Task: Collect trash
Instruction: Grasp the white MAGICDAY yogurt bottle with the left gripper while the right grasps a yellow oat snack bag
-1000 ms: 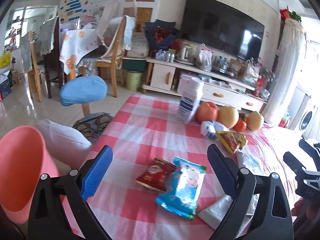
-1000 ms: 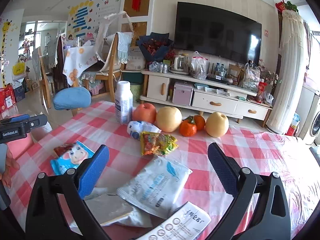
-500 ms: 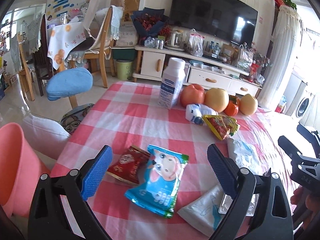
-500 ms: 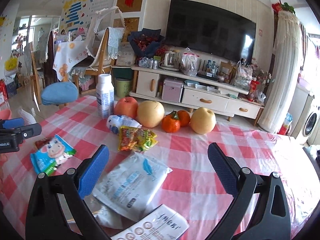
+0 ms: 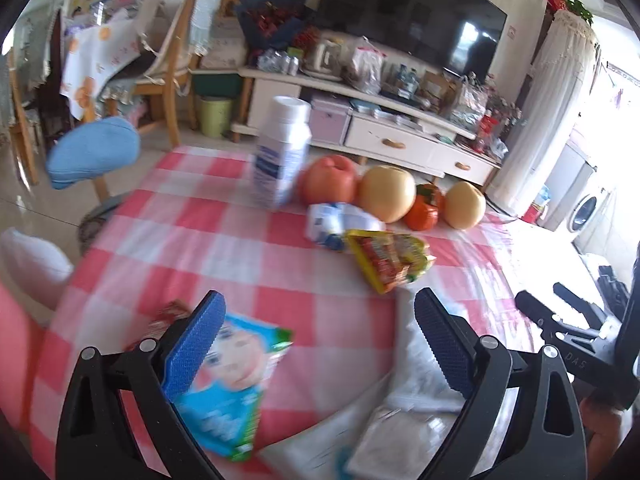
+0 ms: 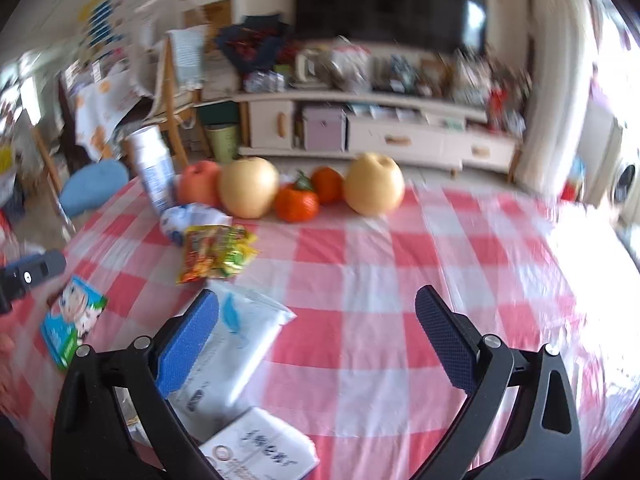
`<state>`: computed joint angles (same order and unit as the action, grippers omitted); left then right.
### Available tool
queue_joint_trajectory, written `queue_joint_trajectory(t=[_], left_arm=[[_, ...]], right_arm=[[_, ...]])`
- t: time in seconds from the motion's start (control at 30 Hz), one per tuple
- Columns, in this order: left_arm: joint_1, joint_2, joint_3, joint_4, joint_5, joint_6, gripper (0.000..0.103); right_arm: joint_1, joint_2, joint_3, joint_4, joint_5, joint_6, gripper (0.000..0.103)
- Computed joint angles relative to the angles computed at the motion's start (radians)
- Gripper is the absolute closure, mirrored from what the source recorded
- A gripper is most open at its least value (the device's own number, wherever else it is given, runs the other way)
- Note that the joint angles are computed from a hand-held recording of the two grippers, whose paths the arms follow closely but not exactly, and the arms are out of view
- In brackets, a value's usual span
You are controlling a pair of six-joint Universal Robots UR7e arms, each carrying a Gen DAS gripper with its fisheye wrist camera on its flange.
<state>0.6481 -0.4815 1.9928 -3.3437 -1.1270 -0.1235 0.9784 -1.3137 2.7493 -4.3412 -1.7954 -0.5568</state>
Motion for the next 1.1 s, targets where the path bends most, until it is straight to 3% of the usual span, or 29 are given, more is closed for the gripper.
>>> queue_joint_trajectory(t=[0.07, 0.2, 0.6, 0.83, 1.1], left_arm=[[0.001, 0.025, -0.053, 0.053, -0.018, -0.033, 0.009], [0.011, 0.1, -0.188, 0.166, -0.056, -0.084, 0.009], [0.053, 0.312, -0.575, 0.444, 0.076, -0.141, 0.009], [0.07, 0.377, -0.693, 0.575, 0.125, -0.169, 0.008], [0.056, 0.368, -0.659, 0.618, 0.075, -0.101, 0.01]], right_arm=[[-0.056, -0.078, 0.01, 0.104, 0.044, 0.05, 0.004], [-0.111, -0.139, 0.022, 0.183, 0.092, 0.06, 0.004], [-0.15, -0.213, 0.021, 0.32, 0.162, 0.043, 0.004], [-0.187, -0.266, 0.026, 0.384, 0.206, 0.047, 0.004], [-0.189, -0.286, 0.027, 0.404, 0.201, 0.041, 0.004]])
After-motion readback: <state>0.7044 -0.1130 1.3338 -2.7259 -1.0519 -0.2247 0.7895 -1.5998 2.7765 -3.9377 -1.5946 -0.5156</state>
